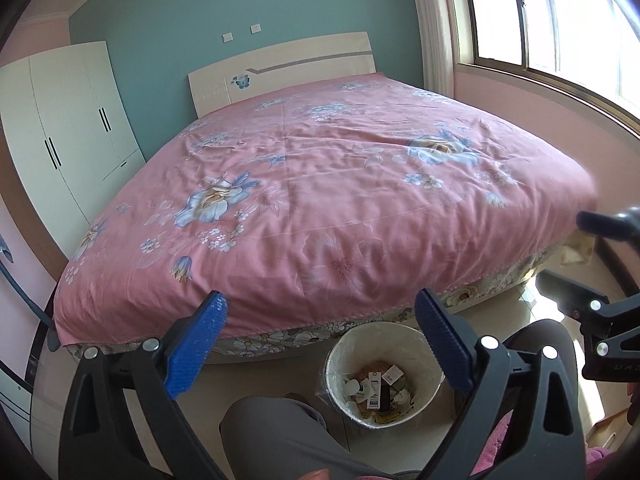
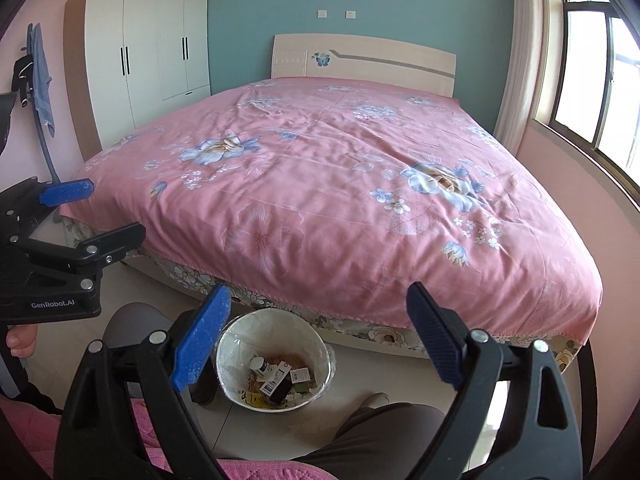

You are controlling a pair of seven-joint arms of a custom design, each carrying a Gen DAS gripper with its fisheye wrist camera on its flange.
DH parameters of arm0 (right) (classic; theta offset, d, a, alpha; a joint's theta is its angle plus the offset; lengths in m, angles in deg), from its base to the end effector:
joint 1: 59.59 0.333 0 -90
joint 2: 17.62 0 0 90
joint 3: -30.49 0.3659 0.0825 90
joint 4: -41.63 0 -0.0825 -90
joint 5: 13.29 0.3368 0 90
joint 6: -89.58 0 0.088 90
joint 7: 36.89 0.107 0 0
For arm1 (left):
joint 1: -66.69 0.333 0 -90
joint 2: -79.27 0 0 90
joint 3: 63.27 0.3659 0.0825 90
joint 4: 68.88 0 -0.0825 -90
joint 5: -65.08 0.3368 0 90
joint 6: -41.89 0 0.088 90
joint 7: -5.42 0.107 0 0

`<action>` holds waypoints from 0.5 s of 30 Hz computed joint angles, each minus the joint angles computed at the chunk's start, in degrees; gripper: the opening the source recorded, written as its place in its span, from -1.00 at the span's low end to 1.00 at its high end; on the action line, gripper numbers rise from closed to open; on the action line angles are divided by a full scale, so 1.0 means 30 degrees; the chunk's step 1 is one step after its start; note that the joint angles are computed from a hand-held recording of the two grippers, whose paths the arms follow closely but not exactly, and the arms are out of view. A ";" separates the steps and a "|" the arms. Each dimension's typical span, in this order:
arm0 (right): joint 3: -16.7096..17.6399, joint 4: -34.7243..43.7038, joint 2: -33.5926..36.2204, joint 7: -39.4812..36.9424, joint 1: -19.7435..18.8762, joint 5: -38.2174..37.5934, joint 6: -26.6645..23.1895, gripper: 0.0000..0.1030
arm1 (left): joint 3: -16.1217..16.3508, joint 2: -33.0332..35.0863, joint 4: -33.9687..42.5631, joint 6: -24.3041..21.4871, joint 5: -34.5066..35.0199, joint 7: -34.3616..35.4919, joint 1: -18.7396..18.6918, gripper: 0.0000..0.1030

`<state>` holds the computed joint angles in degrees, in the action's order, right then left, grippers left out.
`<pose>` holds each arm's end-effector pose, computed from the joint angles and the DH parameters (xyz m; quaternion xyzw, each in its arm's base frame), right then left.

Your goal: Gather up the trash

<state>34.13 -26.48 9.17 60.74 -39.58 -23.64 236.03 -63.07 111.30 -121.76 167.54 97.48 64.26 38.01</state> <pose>0.6638 0.2774 0.6785 -0.7392 0.5109 -0.2704 0.3456 0.6487 -0.3314 0.6934 -0.5999 0.6749 -0.2519 0.3480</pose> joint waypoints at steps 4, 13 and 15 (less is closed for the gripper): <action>-0.0314 -0.1103 -0.0447 0.1044 0.0180 -0.0423 0.0600 0.71 | -0.0067 -0.0457 -0.0981 -0.0006 -0.0156 -0.0505 0.0069 0.87; -0.0135 -0.2121 -0.0759 0.2229 0.0196 -0.0513 0.0467 0.71 | -0.0324 -0.0987 -0.2078 0.0050 0.0056 -0.1345 0.0266 0.87; -0.0264 -0.2289 -0.0830 0.2582 0.0306 -0.0747 0.0569 0.71 | -0.0412 -0.1025 -0.2171 0.0053 -0.0024 -0.1305 0.0315 0.87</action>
<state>33.34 -33.35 6.68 68.49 -38.66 -25.88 237.74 -64.30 108.23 -128.27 167.70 97.40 60.34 38.96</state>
